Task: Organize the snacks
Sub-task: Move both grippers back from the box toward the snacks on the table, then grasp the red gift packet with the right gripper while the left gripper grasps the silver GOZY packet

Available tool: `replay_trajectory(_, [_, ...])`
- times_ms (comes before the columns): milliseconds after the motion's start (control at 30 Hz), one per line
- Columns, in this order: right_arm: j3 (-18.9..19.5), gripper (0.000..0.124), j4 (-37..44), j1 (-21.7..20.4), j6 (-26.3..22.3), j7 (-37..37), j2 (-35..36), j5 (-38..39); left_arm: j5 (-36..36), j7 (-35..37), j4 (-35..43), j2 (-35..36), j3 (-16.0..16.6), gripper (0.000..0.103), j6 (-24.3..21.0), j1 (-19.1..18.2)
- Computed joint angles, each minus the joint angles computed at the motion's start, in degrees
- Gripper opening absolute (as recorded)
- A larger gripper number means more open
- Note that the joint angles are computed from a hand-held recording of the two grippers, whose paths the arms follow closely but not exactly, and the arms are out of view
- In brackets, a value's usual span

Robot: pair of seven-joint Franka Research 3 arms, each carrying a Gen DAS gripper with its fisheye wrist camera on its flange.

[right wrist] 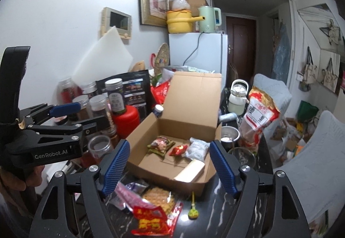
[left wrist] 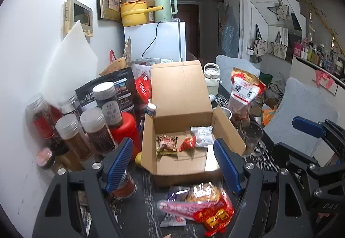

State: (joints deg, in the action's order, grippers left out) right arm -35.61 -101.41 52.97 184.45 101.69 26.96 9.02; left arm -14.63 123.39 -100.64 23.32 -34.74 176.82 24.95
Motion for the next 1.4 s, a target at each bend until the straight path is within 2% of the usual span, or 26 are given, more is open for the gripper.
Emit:
replay_trajectory(100, [-2.1, 0.08, -2.5, 3.0, 1.4, 0.3, -0.6, 0.9, -0.6, 1.4, -3.1, -1.2, -2.4, 0.077, 1.9, 2.5])
replay_trajectory(167, [-4.0, 0.08, -3.6, 5.3, 1.7, 0.0, -0.4, 2.3, -1.5, 3.4, -5.2, -1.4, -7.0, 0.077, 2.7, 6.9])
replay_trajectory(233, [-5.3, 0.08, -4.7, 7.2, 2.0, -0.5, -0.2, 3.9, -1.6, 4.0, -6.6, -1.5, -10.0, 0.077, 2.7, 9.9])
replay_trajectory(367, [-4.3, 0.08, -6.7, 7.8, 2.5, -2.4, -0.6, 6.7, -1.8, 5.8, -9.5, -0.9, -16.2, 0.077, 2.6, 16.1])
replay_trajectory(533, [-1.2, 0.08, -9.2, 6.6, 3.8, -4.0, -1.0, 10.6, 0.8, 2.9, -12.8, -1.9, -15.4, 0.077, 4.1, 16.4])
replay_trajectory(633, [0.7, 0.08, -10.3, 5.9, 5.0, -5.2, -0.4, 13.3, 2.8, 2.0, -14.1, -0.9, -16.9, 0.077, 4.1, 18.3])
replay_trajectory(700, [1.2, 0.08, -10.4, 5.9, 4.5, -6.2, 0.2, 14.9, 4.7, 0.7, -15.1, -0.8, -15.2, 0.077, 4.5, 17.1])
replay_trajectory(733, [1.0, 0.08, -10.5, 6.3, 4.4, -6.3, 0.7, 15.8, 5.3, 0.3, -15.6, -0.6, -15.6, 0.077, 4.5, 17.7])
replay_trajectory(800, [2.5, 0.08, -11.3, 5.6, 5.3, -6.5, 1.0, 17.3, 6.2, 0.0, -16.5, 0.7, -18.6, 0.077, 4.2, 20.8])
replay_trajectory(833, [5.3, 0.08, -11.7, 3.4, 5.8, -7.1, 0.7, 17.6, 6.6, 0.1, -17.1, 1.8, -21.2, 0.077, 3.7, 23.4])
replay_trajectory(933, [9.6, 0.08, -12.4, 0.1, 6.5, -8.4, 0.6, 19.4, 8.4, -1.3, -18.4, 2.5, -22.4, 0.077, 3.2, 25.2])
replay_trajectory(1067, [13.9, 0.08, -12.5, -3.3, 6.8, -9.9, 1.2, 21.4, 11.2, -3.7, -19.1, 3.1, -21.3, 0.077, 1.9, 24.8])
replay_trajectory(1200, [14.7, 0.08, -11.5, -4.0, 5.2, -10.3, 2.8, 21.6, 12.1, -4.5, -18.9, 4.1, -19.8, 0.077, 0.5, 23.8])
replay_trajectory(1267, [14.3, 0.089, -10.7, -3.8, 4.5, -9.8, 3.8, 20.8, 11.8, -4.6, -18.9, 5.0, -19.7, 0.077, 0.1, 23.9])
replay_trajectory(1400, [15.2, 0.093, -8.7, -5.3, 3.0, -8.9, 5.5, 18.3, 11.2, -4.9, -18.3, 5.9, -18.4, 0.077, -0.8, 23.0])
